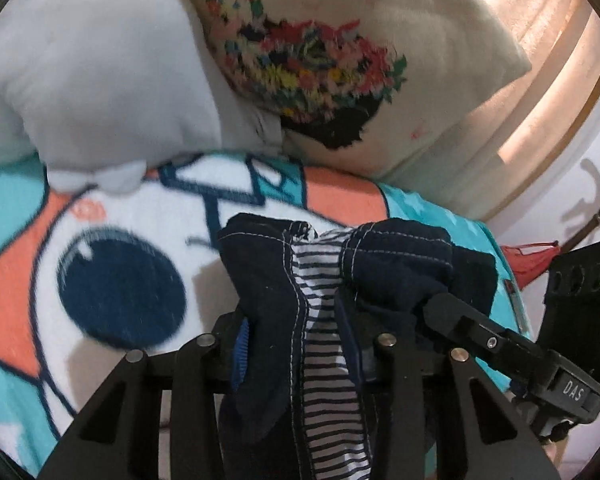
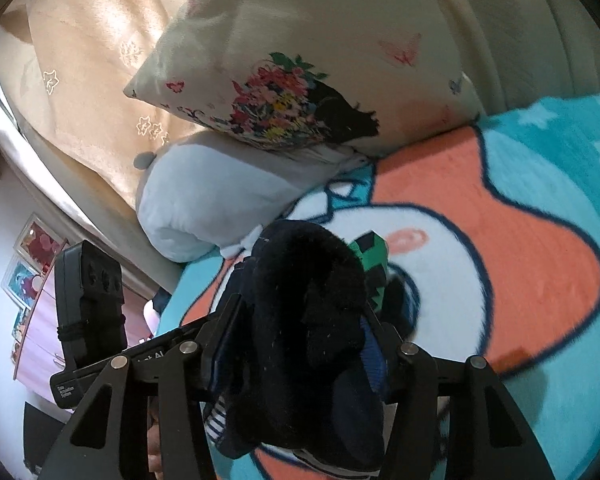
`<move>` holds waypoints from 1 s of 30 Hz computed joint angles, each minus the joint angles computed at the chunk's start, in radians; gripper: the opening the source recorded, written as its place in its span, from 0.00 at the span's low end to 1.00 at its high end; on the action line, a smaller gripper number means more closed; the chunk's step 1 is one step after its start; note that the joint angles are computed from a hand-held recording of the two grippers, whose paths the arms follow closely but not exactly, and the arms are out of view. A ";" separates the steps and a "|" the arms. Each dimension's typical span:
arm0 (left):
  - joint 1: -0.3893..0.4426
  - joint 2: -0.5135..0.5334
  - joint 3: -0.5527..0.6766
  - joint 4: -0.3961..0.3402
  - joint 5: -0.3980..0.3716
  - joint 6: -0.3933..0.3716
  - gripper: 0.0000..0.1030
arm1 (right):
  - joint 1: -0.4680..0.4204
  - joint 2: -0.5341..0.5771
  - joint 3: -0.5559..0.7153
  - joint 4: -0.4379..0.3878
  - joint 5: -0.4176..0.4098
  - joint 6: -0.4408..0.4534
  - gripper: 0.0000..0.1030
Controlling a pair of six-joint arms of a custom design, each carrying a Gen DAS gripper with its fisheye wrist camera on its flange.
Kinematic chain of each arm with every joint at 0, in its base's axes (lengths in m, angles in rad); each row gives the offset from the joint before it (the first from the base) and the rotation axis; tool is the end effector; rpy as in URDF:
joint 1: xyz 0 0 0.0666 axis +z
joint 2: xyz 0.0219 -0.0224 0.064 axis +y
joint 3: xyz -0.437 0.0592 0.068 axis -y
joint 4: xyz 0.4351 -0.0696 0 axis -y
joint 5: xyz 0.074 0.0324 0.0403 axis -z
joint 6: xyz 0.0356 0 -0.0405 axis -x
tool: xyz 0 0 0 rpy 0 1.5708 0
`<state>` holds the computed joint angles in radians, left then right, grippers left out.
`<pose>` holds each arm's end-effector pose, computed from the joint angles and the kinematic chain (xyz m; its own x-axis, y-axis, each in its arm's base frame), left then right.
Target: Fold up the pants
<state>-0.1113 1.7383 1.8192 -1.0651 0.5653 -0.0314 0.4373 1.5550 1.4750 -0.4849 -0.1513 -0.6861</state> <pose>0.6467 -0.0919 0.4985 -0.8151 0.1178 -0.5673 0.4143 0.8030 -0.4285 0.5494 0.2623 0.4752 -0.7135 0.3578 -0.6024 -0.1059 0.7948 0.5975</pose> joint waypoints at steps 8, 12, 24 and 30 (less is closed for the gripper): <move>-0.014 0.044 0.031 -0.007 -0.107 -0.001 0.45 | -0.019 0.085 0.118 -0.106 0.085 0.059 0.58; 0.001 0.040 0.001 -0.003 -0.127 0.000 0.55 | -0.037 0.100 0.094 -0.135 0.074 0.005 0.66; 0.056 -0.083 -0.117 0.075 -0.151 0.052 0.62 | -0.013 -0.035 -0.012 -0.030 0.206 -0.037 0.74; 0.055 -0.149 -0.204 0.147 -0.248 0.021 0.63 | -0.013 -0.021 -0.043 0.127 -0.022 -0.104 0.74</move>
<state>-0.0562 1.5892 1.6152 -0.9184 0.3177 -0.0099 0.4242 1.5337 1.4319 -0.3578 -0.1732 -0.7899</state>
